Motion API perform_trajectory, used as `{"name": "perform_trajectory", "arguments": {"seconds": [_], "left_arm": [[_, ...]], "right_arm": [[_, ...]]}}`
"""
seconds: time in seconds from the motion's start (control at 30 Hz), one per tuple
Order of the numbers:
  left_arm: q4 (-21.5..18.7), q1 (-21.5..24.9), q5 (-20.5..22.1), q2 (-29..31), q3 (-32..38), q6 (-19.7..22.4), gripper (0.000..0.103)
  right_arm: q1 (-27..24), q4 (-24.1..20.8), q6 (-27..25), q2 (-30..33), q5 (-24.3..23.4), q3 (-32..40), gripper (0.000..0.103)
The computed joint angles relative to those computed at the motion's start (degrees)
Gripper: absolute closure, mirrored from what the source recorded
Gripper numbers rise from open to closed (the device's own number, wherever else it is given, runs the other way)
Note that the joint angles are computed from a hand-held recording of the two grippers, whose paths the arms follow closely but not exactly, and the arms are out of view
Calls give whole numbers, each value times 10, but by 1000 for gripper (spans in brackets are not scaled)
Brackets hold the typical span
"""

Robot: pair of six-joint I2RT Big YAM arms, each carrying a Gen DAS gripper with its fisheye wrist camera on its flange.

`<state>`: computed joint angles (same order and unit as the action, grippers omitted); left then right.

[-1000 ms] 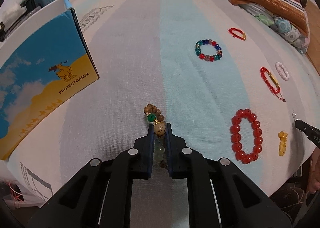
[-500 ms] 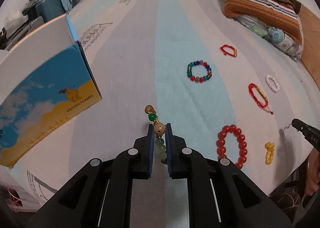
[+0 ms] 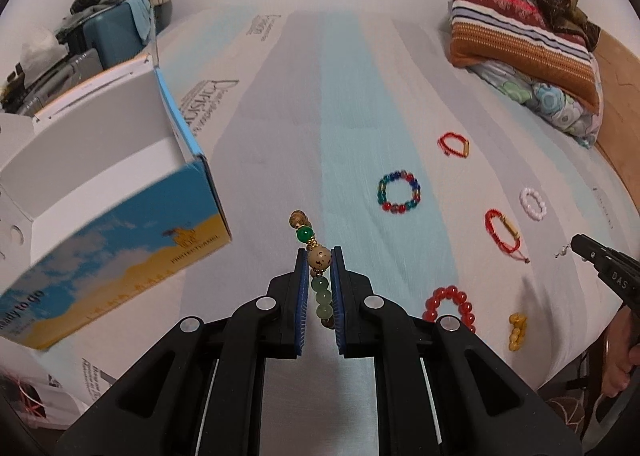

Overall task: Organize jewelry
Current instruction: 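Carry the brown bracelet and pearl cluster with both tools over the white box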

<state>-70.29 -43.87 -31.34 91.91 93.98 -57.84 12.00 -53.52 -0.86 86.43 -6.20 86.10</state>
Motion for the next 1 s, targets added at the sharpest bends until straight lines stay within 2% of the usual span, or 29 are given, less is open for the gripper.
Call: {"name": "perform_trajectory", "arguments": {"seconds": [0.6,1.0], "left_arm": [[-60,45,-53,-86,-6,-3,93],[-112,90,-75,-186,-80,-40,92]], "right_arm": [[130,-35,28,55,26,155,93],[257,-59,23,124,40,284,93]]}}
